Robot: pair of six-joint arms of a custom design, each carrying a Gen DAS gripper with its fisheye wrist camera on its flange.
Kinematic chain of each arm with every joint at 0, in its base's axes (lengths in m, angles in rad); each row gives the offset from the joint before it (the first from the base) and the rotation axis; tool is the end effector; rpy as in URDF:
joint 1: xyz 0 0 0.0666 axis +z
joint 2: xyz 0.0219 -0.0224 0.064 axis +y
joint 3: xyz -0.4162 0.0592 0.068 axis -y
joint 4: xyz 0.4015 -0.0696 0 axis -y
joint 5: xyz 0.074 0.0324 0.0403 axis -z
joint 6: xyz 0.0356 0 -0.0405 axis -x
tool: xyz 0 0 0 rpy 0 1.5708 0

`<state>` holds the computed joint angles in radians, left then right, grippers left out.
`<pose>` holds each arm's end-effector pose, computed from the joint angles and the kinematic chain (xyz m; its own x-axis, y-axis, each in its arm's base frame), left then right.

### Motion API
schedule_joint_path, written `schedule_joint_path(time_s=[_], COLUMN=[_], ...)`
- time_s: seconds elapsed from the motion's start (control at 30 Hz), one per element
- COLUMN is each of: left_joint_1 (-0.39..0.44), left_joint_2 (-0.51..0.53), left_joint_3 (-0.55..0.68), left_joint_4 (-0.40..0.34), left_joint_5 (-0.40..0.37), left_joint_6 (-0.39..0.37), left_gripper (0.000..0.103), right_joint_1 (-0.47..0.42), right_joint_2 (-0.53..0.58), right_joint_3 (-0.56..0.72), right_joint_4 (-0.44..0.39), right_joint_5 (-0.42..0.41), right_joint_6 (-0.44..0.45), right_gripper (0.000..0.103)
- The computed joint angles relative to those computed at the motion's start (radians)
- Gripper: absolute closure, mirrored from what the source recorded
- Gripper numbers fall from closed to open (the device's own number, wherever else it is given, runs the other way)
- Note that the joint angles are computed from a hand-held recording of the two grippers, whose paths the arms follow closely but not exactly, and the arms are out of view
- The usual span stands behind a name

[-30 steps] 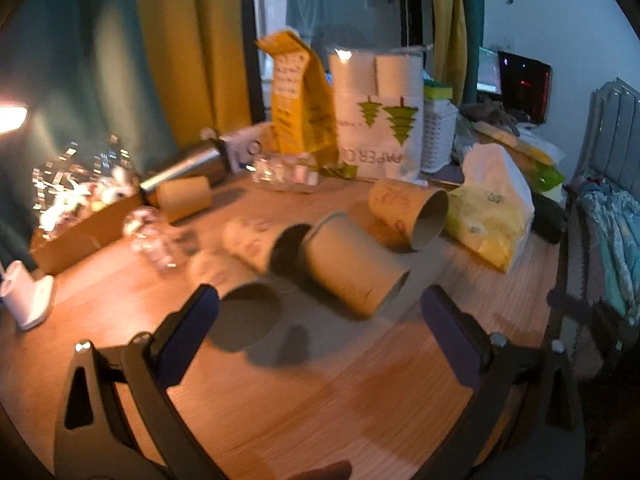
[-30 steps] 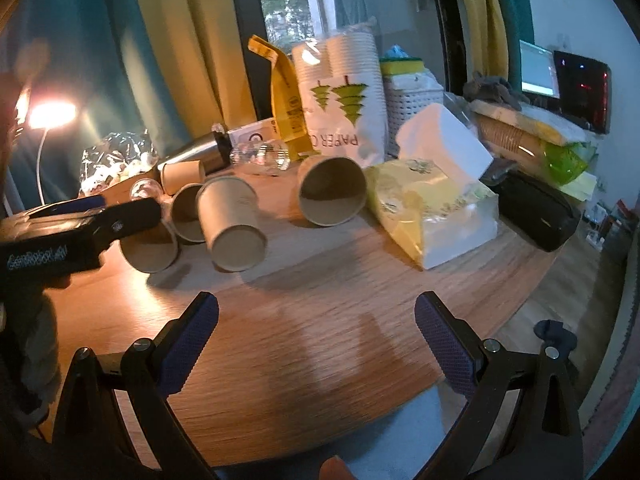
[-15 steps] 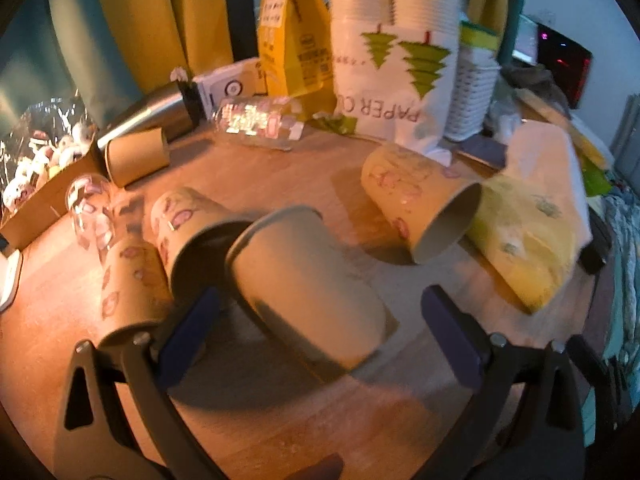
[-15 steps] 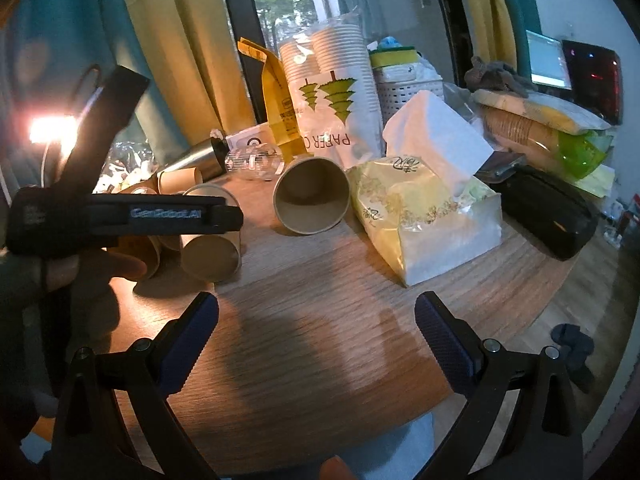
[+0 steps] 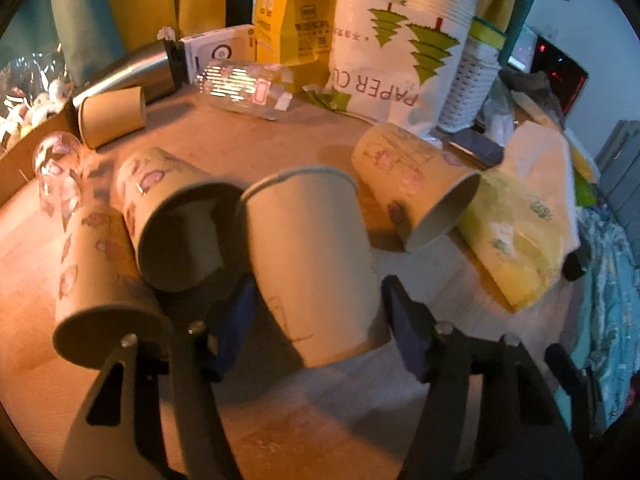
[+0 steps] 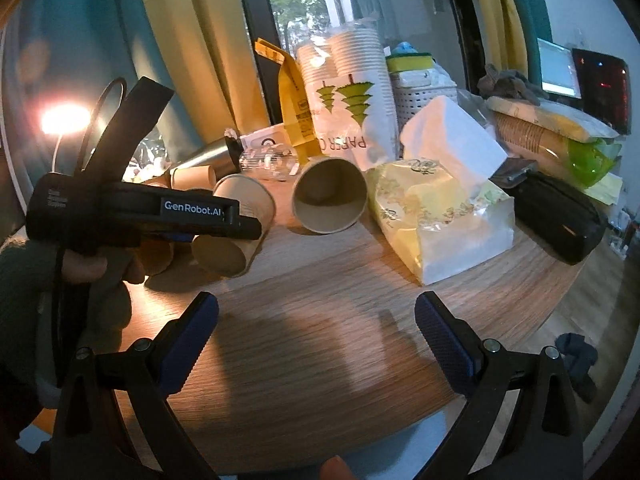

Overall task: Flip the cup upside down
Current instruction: 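Close the right gripper around the beige cup's body and lift it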

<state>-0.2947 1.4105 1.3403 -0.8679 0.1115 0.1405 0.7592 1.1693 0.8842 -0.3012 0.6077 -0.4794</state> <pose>0.4653 -0.1458 0.4358 -0.8133 0.1014 -0.5729 0.2401 0.9555 -0.1717 0.2994 0.2555 0.3701 -0.4576 0.0878 -0.8848 -0.0102 0.9945 0.1039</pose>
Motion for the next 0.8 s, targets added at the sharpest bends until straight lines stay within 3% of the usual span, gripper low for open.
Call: schedule_joint_path(time_s=[0.17,0.5,0.67,0.8], left_joint_1=[0.030,0.166,0.259,0.307], left_joint_2=[-0.073,-0.251,-0.321,-0.349], left_joint_3=[-0.049,-0.169,-0.221,-0.235], left_joint_4=[0.017,-0.044,-0.076,-0.110], left_joint_5=[0.112,0.453,0.563,0.629], left_joint_6=[-0.002,0.005,0.003,-0.027], left_gripper=[0.039,0.039,0.039,0.039], right_joint_1=[0.054,0.230,0.286,0.292], right_joint_2=[0.013,0.068,0.089,0.108], right_joint_3=[0.012,0.039,0.050,0.072], right_joint_4=[0.026,0.121,0.180,0.183], right_joint_5=[0.046,0.197,0.213,0.180], right_joint_6=[0.019,0.084,0.116,0.128], right_gripper=[0.003,0.003,0.003,0.003])
